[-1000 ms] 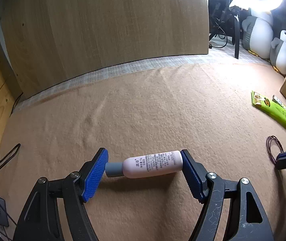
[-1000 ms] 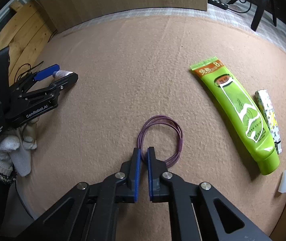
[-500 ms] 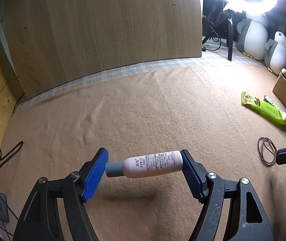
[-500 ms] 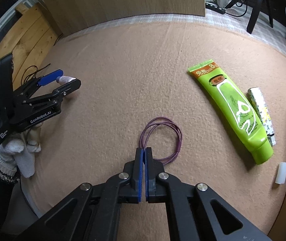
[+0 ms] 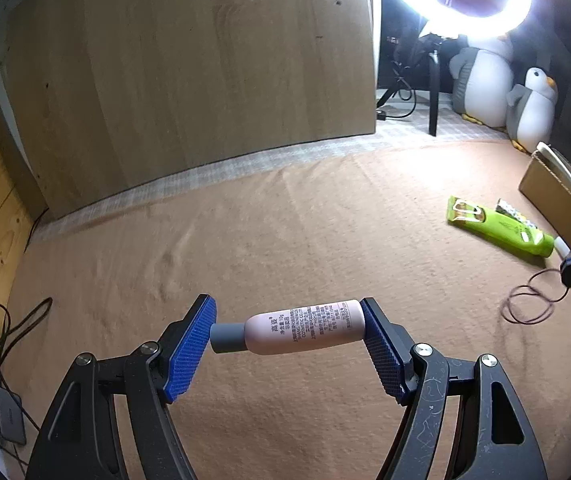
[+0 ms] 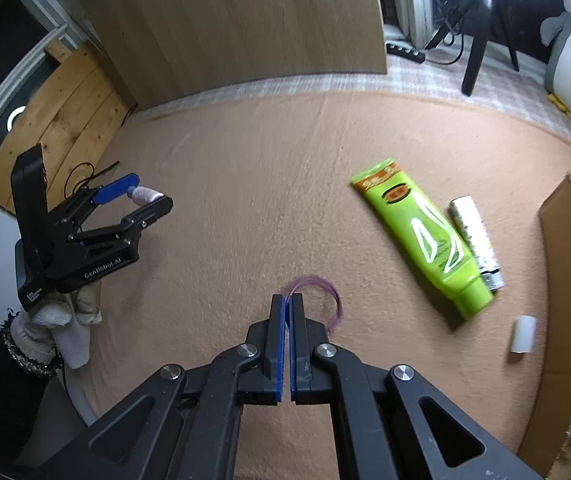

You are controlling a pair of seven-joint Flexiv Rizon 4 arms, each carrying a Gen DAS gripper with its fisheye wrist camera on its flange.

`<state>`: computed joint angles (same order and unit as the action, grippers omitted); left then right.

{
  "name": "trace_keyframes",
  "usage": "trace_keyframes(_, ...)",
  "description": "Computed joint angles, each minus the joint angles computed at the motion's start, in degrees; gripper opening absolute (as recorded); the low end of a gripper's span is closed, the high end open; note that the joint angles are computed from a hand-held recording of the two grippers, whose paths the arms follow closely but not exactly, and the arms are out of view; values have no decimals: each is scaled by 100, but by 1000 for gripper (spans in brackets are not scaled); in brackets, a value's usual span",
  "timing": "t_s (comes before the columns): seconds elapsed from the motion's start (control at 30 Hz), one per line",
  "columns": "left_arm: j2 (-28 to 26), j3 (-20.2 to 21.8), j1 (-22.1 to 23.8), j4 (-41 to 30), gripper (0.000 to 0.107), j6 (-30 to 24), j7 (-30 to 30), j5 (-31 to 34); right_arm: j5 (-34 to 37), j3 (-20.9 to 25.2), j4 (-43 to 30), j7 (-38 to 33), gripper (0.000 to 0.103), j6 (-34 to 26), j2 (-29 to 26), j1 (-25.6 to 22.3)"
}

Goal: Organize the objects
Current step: 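Carry the pink bottle with the left tool while the right tool carries the hair tie toward the box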

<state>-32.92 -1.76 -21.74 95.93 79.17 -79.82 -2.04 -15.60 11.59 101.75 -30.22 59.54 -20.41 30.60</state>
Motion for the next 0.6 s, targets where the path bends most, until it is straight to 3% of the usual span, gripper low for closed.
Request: trace_keyframes(0.6,71,-356,-335,-305,76,-100,257,-16,-708,-48,864,713,2,-22,1009,-180)
